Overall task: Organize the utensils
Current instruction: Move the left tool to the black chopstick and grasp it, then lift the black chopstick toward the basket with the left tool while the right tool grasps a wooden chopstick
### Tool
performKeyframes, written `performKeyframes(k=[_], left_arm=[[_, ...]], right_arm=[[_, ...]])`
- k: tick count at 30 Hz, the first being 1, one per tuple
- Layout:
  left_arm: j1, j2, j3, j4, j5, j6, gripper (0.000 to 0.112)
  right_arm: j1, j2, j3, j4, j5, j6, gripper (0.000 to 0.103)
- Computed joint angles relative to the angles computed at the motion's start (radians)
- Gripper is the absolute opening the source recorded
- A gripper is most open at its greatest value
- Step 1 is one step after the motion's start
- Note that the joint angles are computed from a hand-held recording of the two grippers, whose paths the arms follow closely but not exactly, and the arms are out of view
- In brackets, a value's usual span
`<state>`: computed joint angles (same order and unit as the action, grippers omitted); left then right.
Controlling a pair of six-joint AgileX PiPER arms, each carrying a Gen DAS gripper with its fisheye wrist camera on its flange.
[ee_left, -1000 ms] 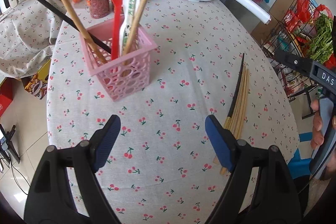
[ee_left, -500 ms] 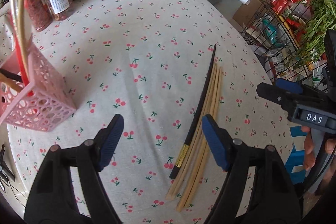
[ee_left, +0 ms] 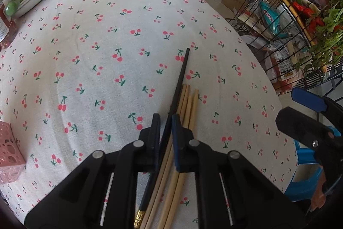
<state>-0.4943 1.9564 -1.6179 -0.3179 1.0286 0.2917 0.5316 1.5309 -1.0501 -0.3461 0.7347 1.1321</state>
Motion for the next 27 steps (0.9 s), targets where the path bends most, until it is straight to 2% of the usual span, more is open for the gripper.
performKeyframes(k=[9, 13, 18, 27], left_arm=[[-0.045, 0.087, -0.148, 0.123, 0.073, -0.110, 0.012], [-0.046, 0.081, -0.130, 0.129, 0.053, -0.092, 0.009], [0.007, 0.000, -0.021, 0.142, 0.009, -0.091, 0.007], [0.215, -0.248, 0.222, 0.010, -0.022, 0.099, 0.006]], right_arm=[[-0.003, -0.005, 0.006, -0.003, 0.002, 0.011, 0.087], [-0.016, -0.002, 0.011, 0.011, -0.004, 0.008, 0.087], [-0.028, 0.014, 0.012, 0.047, -0.008, -0.013, 0.087], [-0.007, 0.115, -0.067, 0.097, 0.016, -0.048, 0.087]])
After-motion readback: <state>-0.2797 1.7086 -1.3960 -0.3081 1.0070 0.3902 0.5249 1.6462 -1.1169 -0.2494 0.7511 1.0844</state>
